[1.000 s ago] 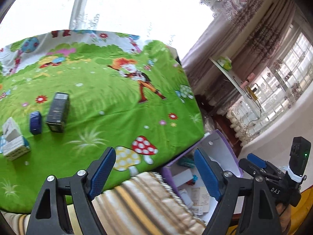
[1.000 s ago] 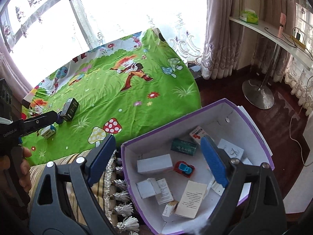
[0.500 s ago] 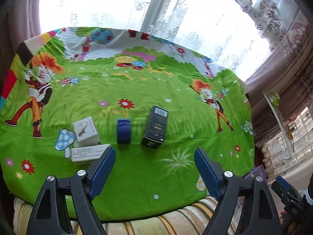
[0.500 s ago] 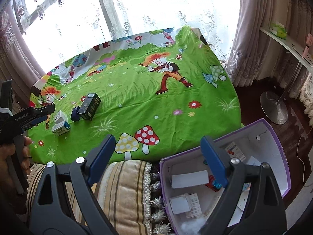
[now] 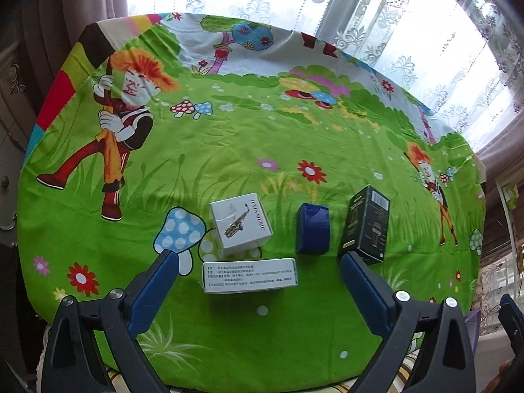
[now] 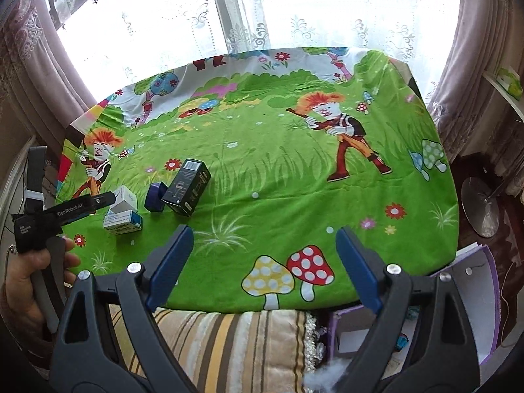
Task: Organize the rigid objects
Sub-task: 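Move both grippers back over the remaining boxes on the bed, then grasp the white printed box with the left gripper while the right grasps the black box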
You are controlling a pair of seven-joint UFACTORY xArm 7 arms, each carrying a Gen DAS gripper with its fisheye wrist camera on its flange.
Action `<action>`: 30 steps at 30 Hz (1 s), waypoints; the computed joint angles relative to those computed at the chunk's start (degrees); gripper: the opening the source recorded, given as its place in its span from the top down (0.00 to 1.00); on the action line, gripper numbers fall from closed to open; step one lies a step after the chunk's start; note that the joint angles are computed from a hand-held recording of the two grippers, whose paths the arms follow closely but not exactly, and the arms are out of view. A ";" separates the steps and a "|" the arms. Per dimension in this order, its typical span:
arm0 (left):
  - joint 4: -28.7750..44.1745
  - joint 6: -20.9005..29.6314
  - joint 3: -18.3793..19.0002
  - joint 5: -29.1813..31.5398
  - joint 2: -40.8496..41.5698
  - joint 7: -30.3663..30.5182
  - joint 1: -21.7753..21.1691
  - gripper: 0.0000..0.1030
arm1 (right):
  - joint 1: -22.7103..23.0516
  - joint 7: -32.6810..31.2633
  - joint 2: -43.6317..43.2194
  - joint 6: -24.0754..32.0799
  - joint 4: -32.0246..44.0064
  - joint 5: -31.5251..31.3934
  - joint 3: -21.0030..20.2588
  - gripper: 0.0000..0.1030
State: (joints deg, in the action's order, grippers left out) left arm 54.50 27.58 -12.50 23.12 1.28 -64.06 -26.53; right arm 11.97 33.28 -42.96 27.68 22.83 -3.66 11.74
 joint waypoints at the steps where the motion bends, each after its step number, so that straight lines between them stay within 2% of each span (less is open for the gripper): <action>1: -0.05 -0.02 0.06 0.05 0.41 0.02 0.05 0.01 | -0.17 0.05 2.10 -0.60 1.15 -0.11 0.30 0.12; 11: 0.28 0.20 0.99 0.35 4.01 1.20 -1.04 0.00 | 0.32 1.96 19.99 -5.60 12.06 -1.37 1.73 0.12; 13: 0.15 -0.62 1.13 -0.91 4.58 2.39 -1.05 0.00 | -0.03 3.30 23.11 -6.15 14.33 -3.09 2.65 0.12; 19: 0.59 -0.95 2.04 0.38 5.89 2.19 -1.88 0.01 | 1.18 7.51 32.49 -5.92 20.62 -7.88 3.05 0.12; 21: 0.85 -0.63 2.31 1.05 6.32 2.15 -2.13 0.03 | 1.53 10.33 35.28 -5.80 22.45 -11.01 3.10 0.12; 23: 0.71 -0.54 2.32 0.22 6.48 2.85 -2.06 0.16 | 2.36 12.86 38.33 -5.26 24.58 -13.87 2.62 0.12; 25: 0.61 -0.39 2.48 -0.03 6.67 2.92 -2.11 0.22 | 3.47 15.13 41.14 -5.01 26.43 -16.23 1.60 0.12; 30: -0.41 -1.96 2.79 0.14 6.18 2.51 -2.05 0.22 | 7.01 18.73 46.21 -4.03 29.65 -19.54 -1.22 0.12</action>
